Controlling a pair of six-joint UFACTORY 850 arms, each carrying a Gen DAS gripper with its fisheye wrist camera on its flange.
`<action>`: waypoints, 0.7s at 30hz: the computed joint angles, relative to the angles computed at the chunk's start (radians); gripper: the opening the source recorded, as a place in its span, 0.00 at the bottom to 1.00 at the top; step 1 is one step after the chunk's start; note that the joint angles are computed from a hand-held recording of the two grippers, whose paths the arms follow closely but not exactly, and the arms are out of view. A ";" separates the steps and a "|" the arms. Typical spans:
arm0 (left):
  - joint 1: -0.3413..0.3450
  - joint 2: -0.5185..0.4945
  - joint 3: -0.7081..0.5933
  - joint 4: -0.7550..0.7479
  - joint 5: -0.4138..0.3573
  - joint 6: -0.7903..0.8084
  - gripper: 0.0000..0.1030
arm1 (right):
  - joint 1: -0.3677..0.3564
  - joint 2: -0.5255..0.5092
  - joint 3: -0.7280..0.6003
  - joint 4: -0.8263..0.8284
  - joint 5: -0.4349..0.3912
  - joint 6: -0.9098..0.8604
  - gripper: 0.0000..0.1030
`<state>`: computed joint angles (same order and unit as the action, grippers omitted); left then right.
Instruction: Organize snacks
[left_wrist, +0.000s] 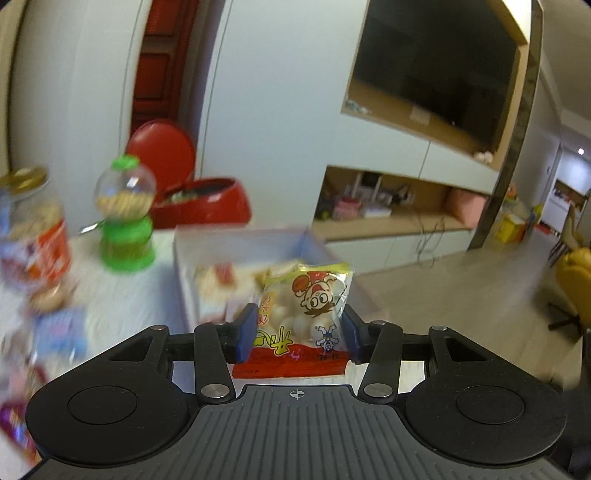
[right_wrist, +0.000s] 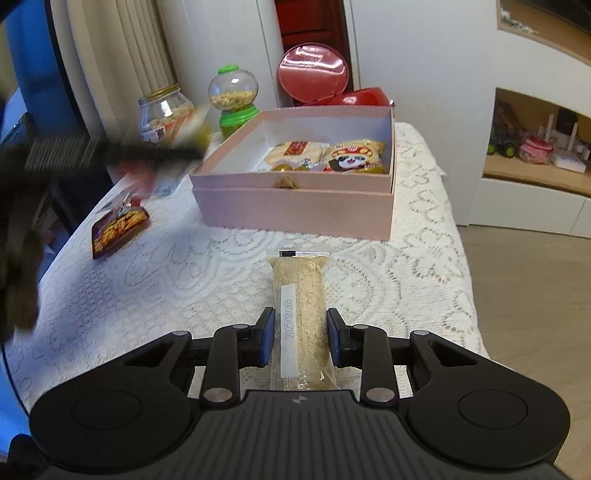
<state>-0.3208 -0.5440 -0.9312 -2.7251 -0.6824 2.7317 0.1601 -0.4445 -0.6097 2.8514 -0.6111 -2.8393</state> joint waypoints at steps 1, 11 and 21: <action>-0.001 -0.018 -0.038 0.015 0.007 -0.034 0.51 | -0.001 -0.004 -0.007 -0.004 0.010 0.001 0.27; 0.068 -0.172 -0.200 0.066 -0.027 -0.244 0.50 | -0.013 0.026 -0.044 -0.095 0.072 0.100 0.27; 0.234 -0.032 0.118 -0.160 -0.152 -0.063 0.50 | 0.023 -0.015 -0.342 -0.091 0.243 0.118 0.28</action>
